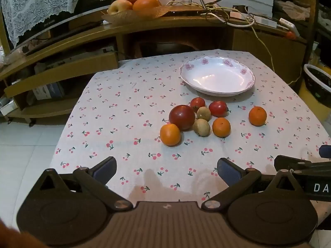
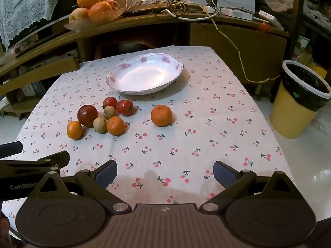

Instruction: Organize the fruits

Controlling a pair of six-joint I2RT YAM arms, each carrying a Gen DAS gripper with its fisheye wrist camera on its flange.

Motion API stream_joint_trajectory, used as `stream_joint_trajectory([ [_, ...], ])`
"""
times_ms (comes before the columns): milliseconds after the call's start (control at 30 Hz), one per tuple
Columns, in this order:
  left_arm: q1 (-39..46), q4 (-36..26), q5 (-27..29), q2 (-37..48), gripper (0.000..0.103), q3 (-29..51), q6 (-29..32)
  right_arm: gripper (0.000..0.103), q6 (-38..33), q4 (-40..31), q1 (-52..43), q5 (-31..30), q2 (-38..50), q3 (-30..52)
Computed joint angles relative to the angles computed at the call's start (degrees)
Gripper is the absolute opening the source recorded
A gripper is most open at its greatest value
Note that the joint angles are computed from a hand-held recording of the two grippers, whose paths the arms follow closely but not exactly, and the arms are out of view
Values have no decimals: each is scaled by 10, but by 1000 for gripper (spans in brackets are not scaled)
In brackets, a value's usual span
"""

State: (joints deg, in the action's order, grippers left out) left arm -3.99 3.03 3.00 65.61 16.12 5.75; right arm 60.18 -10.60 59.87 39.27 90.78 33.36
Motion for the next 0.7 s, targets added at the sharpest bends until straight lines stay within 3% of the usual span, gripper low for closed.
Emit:
stream_joint_trajectory([
  [333, 1, -12, -4, 7, 103, 6, 4, 99, -2, 2, -2, -3, 1, -1],
  [367, 1, 0, -4, 14, 103, 2, 5, 99, -4, 29, -3, -5, 21, -6],
  [700, 5, 9, 2, 27, 103, 1, 4, 98, -6, 9, -5, -12, 21, 6],
])
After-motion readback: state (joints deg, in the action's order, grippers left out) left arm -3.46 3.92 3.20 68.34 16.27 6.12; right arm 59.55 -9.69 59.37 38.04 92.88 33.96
